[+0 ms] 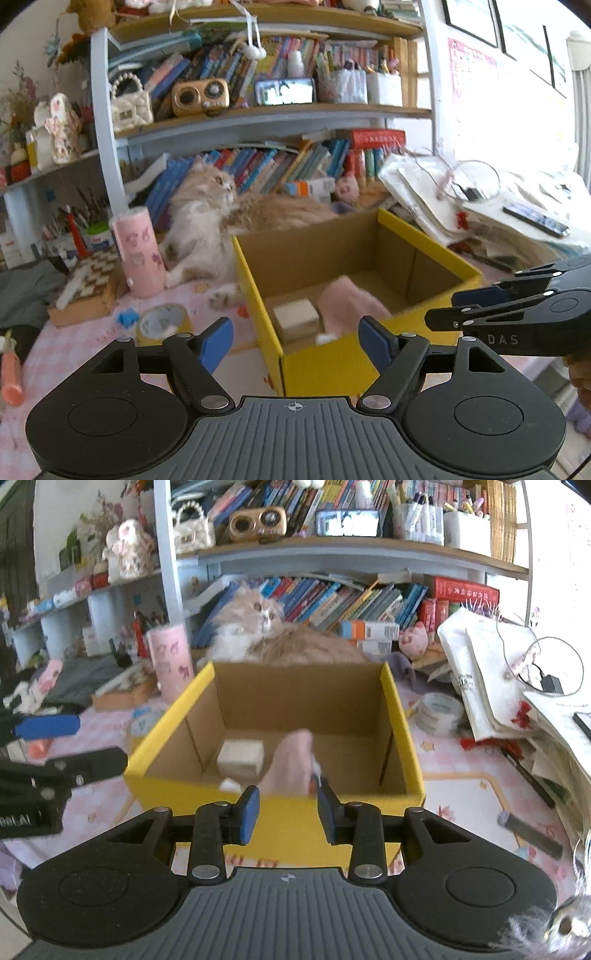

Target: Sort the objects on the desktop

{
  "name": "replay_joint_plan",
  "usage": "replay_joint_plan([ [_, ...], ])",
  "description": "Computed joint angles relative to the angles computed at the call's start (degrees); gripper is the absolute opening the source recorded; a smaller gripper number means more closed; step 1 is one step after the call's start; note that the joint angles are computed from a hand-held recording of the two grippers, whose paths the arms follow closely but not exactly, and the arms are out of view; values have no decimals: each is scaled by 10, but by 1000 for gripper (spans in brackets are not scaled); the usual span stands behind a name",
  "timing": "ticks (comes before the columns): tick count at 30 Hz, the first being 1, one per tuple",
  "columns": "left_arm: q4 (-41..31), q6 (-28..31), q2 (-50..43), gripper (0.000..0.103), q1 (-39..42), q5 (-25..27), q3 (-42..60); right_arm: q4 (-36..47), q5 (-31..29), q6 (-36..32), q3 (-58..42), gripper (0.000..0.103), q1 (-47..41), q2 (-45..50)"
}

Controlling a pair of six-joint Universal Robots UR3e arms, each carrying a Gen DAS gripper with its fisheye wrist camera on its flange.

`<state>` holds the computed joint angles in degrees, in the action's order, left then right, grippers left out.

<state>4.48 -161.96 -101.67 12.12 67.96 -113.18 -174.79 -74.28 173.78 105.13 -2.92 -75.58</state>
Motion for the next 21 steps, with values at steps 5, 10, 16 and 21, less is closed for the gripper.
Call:
replay_joint_plan([
  [5,-24,57,32,77,36,-43,-50,4,-41,14,30,32,31,-16],
  [10,-72,85,59,77,79,-93,-73,10,-90,51,43,32,70,-24],
  [16,-120,147,85,77,128,-144,-92,34,-133,114,30,32,120,-15],
  [21,-168,202,101,77,164,-171,-100,42,-179,144,1,34,171,6],
])
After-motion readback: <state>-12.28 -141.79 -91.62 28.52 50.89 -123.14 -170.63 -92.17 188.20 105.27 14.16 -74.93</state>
